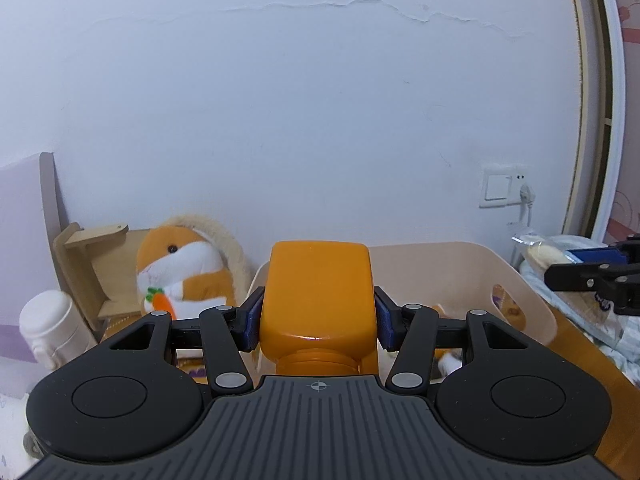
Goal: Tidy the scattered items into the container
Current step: 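Carry the orange bottle and bread bag over the basket with both tools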
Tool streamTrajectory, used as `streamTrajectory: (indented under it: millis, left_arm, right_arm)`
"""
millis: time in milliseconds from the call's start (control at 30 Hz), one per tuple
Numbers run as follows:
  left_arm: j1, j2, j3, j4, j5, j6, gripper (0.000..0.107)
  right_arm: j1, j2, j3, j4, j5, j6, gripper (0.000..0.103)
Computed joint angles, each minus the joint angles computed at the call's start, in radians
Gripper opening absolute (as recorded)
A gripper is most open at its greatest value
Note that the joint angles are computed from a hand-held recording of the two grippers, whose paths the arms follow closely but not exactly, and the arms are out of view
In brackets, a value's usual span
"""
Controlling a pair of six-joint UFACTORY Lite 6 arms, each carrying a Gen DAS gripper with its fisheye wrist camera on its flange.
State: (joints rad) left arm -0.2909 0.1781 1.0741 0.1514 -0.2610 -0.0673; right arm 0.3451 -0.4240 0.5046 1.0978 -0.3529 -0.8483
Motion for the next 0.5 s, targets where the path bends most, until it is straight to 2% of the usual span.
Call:
streamTrajectory:
  millis: [267, 333, 400, 500]
  left_arm:
    - [-0.036, 0.188, 0.214, -0.222, 0.043, 0.176, 0.054]
    - [-0.038, 0.244, 0.278, -0.218, 0.058, 0.166, 0.054]
    - [-0.039, 0.303, 0.349, -0.214, 0.086, 0.151, 0.054]
    - [-0.043, 0.404, 0.468, -0.312, 0.149, 0.239, 0.054]
  right_arm:
    - [-0.104, 0.209, 0.148, -0.246, 0.063, 0.210, 0.028]
    - [-0.121, 0.266, 0.187, -0.295, 0.069, 0.257, 0.028]
    - [-0.138, 0.322, 0.225, -0.348, 0.078, 0.309, 0.028]
    - [-0.160, 0.416, 0.288, -0.409, 0.093, 0.370, 0.028]
